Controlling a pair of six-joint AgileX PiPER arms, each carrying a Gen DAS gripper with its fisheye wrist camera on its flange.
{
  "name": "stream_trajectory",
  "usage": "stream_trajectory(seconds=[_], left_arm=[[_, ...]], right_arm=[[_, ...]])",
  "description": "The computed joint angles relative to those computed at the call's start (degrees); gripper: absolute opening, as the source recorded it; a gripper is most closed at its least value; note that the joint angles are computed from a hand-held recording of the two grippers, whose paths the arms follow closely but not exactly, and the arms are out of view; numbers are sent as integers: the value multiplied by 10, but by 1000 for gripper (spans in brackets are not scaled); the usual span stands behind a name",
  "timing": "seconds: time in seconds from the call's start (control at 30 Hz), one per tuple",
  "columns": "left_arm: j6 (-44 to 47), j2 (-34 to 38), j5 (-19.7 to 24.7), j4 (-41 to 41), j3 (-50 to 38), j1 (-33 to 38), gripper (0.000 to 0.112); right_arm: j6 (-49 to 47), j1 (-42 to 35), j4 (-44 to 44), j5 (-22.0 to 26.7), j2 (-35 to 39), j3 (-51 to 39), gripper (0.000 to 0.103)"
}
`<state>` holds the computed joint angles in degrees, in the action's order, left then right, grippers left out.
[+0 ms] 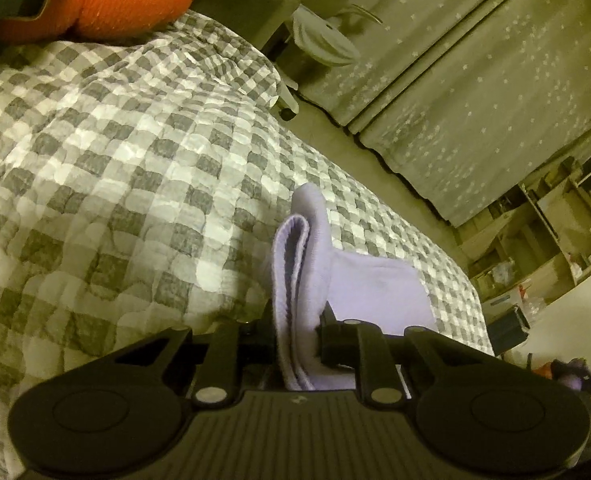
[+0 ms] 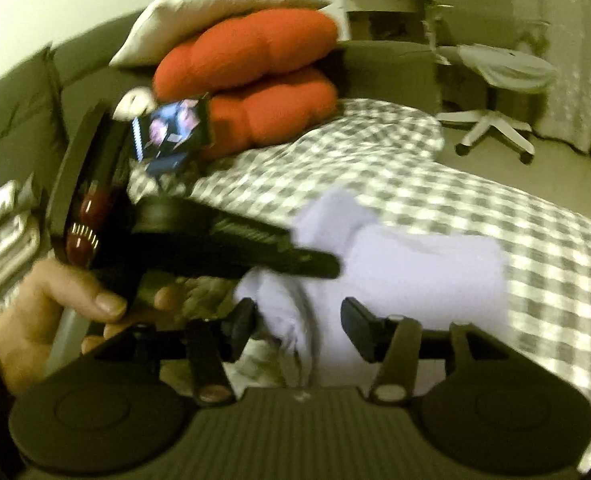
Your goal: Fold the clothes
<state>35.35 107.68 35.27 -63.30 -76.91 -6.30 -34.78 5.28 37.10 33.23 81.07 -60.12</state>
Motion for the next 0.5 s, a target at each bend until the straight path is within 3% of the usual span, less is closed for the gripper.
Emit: stream_trajectory(seconds=[0.3,0.5], left_arm=[[-2,-17,-31,33,13,-16,17],[3,-25,-38,37,23,-18,17]], right_arm=[[183,-78,-68,17,47,-39,42],[168,-87,-55,18,80,-52,41]])
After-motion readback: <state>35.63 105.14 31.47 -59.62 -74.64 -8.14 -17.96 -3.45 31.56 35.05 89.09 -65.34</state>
